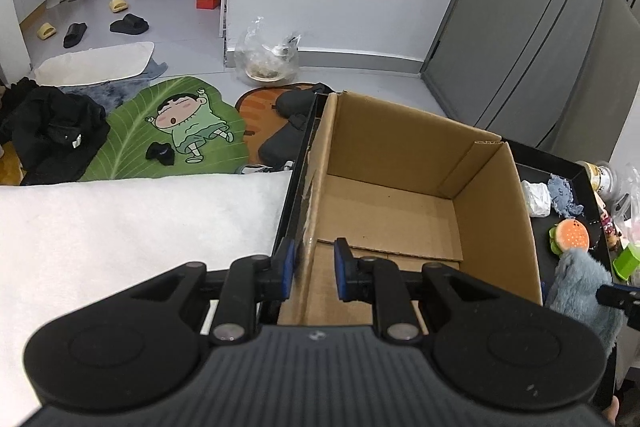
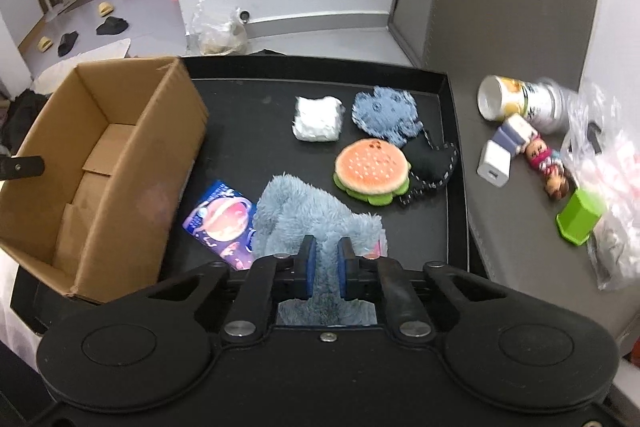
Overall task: Organize soft objects
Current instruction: 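Lift the fluffy plush with the right gripper and carry it over the box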
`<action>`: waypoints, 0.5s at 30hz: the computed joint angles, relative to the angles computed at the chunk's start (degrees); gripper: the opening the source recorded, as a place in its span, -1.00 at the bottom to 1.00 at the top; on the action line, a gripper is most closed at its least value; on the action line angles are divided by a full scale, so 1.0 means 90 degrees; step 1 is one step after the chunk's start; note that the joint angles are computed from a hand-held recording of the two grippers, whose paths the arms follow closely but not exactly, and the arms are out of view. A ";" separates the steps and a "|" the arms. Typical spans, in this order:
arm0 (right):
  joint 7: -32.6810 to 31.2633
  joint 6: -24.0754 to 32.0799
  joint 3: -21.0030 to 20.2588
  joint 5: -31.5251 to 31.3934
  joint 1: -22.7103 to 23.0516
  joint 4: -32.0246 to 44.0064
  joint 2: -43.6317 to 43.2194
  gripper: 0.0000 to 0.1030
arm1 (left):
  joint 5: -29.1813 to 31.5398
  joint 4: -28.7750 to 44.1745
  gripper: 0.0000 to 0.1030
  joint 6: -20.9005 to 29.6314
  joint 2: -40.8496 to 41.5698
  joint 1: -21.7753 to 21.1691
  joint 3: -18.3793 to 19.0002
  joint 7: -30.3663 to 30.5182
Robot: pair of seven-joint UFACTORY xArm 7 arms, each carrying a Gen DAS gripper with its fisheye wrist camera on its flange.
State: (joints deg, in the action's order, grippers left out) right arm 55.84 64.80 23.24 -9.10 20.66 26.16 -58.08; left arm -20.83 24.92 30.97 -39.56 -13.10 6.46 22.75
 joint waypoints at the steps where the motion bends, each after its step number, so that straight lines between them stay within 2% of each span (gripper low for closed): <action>1: -0.0037 0.0006 0.0005 -0.0043 -0.0025 0.0081 0.0055 -0.83 | -0.0015 -0.0001 -0.65 -0.0005 0.0005 -0.0016 0.0025 0.0026; 15: -0.1005 -0.0247 0.0270 -0.0770 -0.0297 0.1329 0.0875 -0.85 | -0.0536 0.0039 -0.66 0.0034 0.0122 -0.0174 0.0348 0.0483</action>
State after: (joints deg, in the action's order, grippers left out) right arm 46.79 62.57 25.67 -16.03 17.99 38.12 -50.21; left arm -25.66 25.28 31.28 -38.46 -14.66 9.59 27.10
